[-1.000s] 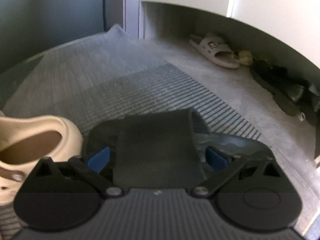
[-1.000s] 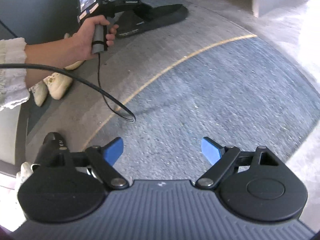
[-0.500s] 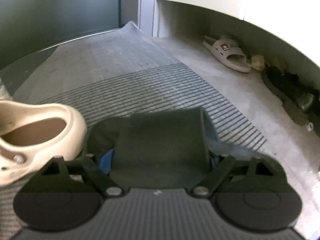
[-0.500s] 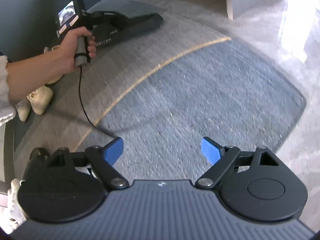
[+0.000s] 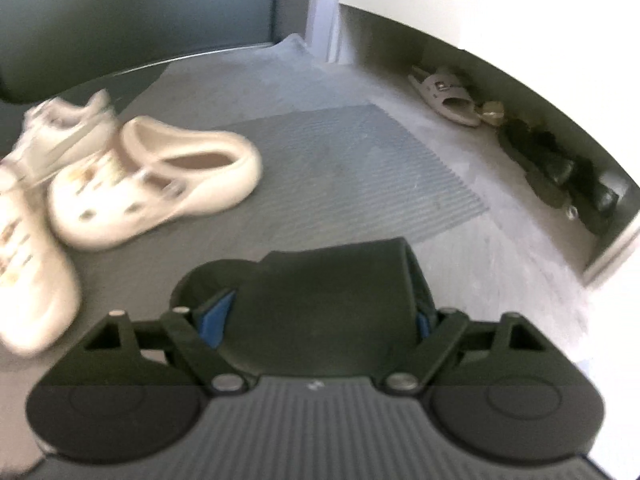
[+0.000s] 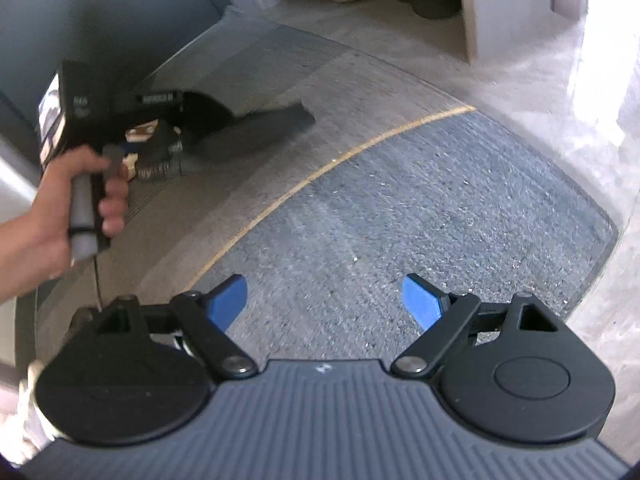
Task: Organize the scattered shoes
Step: 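Carry the black slide next to the placed slide and open the left gripper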
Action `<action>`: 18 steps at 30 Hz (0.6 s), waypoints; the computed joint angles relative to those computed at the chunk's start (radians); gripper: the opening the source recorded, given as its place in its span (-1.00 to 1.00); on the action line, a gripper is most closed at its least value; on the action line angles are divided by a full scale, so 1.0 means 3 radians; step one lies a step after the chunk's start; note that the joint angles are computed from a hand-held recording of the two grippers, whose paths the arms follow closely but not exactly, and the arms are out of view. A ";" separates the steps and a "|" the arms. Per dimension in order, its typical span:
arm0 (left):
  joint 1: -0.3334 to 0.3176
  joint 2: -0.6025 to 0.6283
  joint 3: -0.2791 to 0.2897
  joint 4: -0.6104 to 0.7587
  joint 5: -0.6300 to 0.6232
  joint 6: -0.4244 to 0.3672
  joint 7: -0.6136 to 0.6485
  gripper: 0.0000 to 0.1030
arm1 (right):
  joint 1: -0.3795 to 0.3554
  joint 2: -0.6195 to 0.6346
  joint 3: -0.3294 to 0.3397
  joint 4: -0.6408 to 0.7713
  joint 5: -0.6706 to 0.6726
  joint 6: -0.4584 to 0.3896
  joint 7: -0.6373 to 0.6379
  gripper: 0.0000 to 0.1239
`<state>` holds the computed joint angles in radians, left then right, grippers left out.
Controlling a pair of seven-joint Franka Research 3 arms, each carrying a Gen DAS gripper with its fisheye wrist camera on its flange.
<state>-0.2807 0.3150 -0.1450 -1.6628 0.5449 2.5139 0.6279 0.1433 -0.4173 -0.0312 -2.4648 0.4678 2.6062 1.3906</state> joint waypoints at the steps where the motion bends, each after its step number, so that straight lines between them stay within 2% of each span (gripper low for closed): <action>1: 0.0018 -0.0135 -0.0037 -0.0133 -0.0091 -0.0039 0.0017 0.67 | 0.0017 -0.0087 -0.0005 -0.0052 0.0011 -0.0015 -0.0030 0.40; 3: 0.0045 -0.0411 -0.0101 -0.0384 -0.0254 -0.0109 0.0010 0.67 | 0.0013 -0.0237 0.0013 -0.0102 -0.0015 -0.0143 0.0009 0.40; 5: 0.0037 -0.0637 -0.0148 -0.0591 -0.0230 -0.0089 0.0009 0.67 | 0.0071 -0.0441 -0.0009 -0.0165 0.0024 -0.0284 -0.0037 0.40; 10: 0.0012 -0.1006 -0.0276 -0.0969 -0.0224 -0.0086 0.0020 0.67 | 0.0201 -0.0843 -0.0028 -0.0356 0.0110 -0.0299 -0.0285 0.40; 18: -0.0007 -0.1239 -0.0376 -0.1474 -0.0137 -0.0001 -0.0284 0.67 | 0.0198 -0.0890 -0.0004 -0.0412 0.0121 -0.0368 -0.0269 0.40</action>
<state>-0.2828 -0.0566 -0.2578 -2.1050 0.5037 2.5137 0.5429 0.2027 -0.6843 -0.0325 -2.5883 0.5041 2.4959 1.3098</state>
